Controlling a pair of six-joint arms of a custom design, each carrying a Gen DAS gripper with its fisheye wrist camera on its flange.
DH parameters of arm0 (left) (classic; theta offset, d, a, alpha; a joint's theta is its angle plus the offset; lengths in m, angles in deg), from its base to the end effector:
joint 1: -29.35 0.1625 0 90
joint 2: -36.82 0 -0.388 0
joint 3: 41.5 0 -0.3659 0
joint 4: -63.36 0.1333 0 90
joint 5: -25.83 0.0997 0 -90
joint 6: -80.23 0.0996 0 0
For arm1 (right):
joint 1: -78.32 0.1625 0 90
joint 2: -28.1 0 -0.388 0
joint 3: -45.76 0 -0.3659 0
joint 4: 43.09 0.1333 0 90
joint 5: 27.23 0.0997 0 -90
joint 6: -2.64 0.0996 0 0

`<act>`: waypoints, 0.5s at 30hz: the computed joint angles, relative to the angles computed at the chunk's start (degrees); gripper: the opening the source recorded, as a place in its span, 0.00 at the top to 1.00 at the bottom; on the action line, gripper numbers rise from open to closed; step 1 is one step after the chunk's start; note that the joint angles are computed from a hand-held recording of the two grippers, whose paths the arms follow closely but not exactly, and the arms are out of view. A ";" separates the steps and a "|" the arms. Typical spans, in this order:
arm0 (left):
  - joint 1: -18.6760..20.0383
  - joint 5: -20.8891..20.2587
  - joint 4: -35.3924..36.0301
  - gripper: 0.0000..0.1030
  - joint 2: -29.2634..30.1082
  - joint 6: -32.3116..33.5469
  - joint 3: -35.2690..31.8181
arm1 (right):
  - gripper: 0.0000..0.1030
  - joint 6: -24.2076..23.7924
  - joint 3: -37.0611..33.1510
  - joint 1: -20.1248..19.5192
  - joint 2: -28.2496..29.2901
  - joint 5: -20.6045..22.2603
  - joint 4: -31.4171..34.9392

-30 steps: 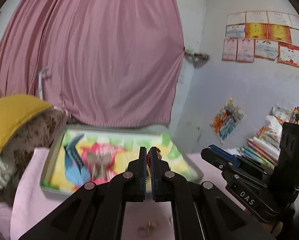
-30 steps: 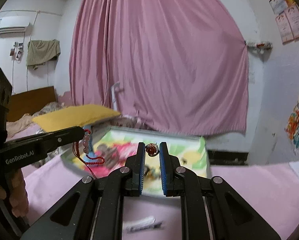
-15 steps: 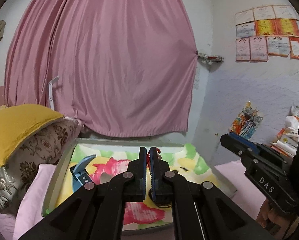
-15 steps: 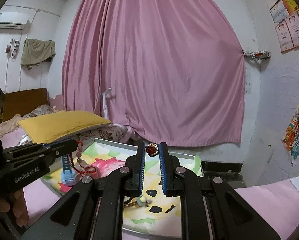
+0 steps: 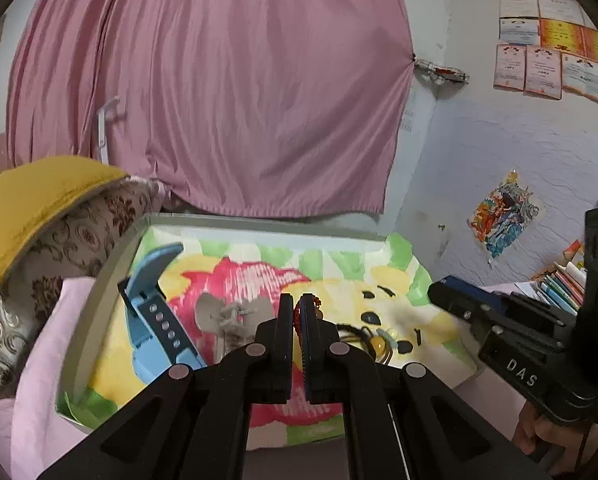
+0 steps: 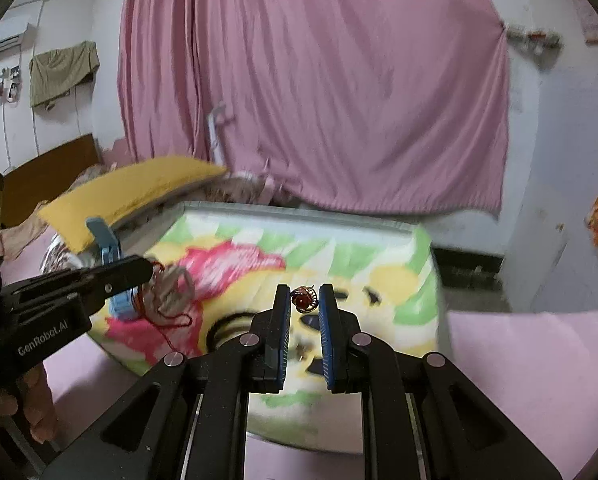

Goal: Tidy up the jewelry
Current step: 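Lift the ring and bracelet and carry both over the tray cloth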

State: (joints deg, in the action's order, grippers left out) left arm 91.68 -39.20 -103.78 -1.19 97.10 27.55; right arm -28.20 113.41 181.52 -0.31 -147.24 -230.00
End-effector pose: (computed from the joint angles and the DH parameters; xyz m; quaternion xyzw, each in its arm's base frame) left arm -0.1946 -0.7487 0.2220 0.2621 0.8635 -0.3993 0.1621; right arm 0.2527 -0.7120 0.1538 0.2015 -0.8312 0.4256 0.2955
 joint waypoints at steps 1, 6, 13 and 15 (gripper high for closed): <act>0.11 0.05 1.01 0.97 -0.05 -0.47 -0.13 | 0.88 0.53 -0.01 -0.11 -0.12 -0.31 1.37; 0.34 0.38 5.50 0.97 0.20 -2.16 -1.30 | 0.88 3.80 0.02 -0.84 -0.64 -0.04 6.98; 0.89 1.38 11.36 0.97 0.94 -5.83 -3.47 | 0.88 4.58 -1.98 -0.97 0.15 -0.35 11.90; 1.00 1.38 12.66 0.97 1.04 -6.65 -3.95 | 0.88 4.80 -2.13 -0.99 0.12 -0.40 12.34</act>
